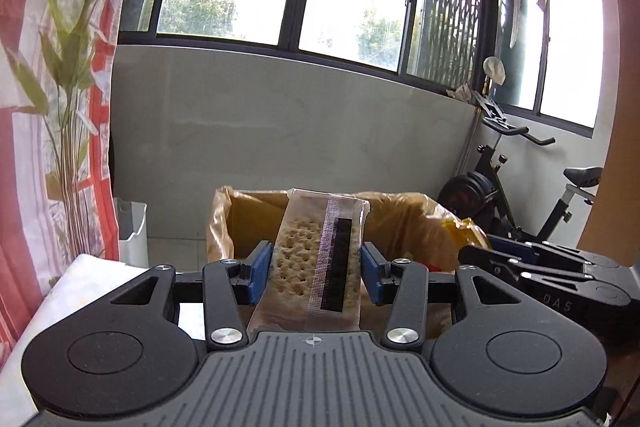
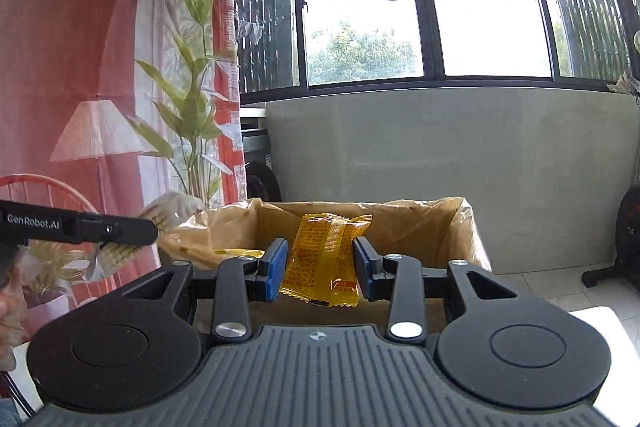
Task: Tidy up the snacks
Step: 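Lift both packets over the box and open both grippers inside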
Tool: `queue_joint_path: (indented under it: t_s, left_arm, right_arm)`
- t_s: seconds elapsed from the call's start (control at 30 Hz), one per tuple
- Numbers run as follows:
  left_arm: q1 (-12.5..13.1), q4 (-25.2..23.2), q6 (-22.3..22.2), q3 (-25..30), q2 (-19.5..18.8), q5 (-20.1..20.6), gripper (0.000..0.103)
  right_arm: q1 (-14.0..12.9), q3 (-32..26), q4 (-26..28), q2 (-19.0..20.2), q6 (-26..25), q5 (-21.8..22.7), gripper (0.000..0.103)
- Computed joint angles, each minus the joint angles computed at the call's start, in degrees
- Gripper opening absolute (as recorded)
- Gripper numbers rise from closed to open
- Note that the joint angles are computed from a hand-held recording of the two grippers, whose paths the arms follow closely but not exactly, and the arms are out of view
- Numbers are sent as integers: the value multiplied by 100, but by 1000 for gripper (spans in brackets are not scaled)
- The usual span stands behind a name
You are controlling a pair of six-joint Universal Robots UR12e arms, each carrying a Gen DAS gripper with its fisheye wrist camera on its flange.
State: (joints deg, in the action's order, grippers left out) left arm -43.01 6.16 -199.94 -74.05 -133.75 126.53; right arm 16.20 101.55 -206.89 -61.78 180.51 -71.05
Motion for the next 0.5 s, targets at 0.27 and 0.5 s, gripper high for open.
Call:
queue_joint_path:
  t_s: [0.27, 0.5]
  left_arm:
    - [170, -1254, -56, 1079, -458, 3, 50]
    - [206, -1856, -46, 1465, -675, -34, 49]
  right_arm:
    - [105, -613, 1231, 178, -544, -586, 38]
    - [128, -713, 1597, 211, -756, -771, 38]
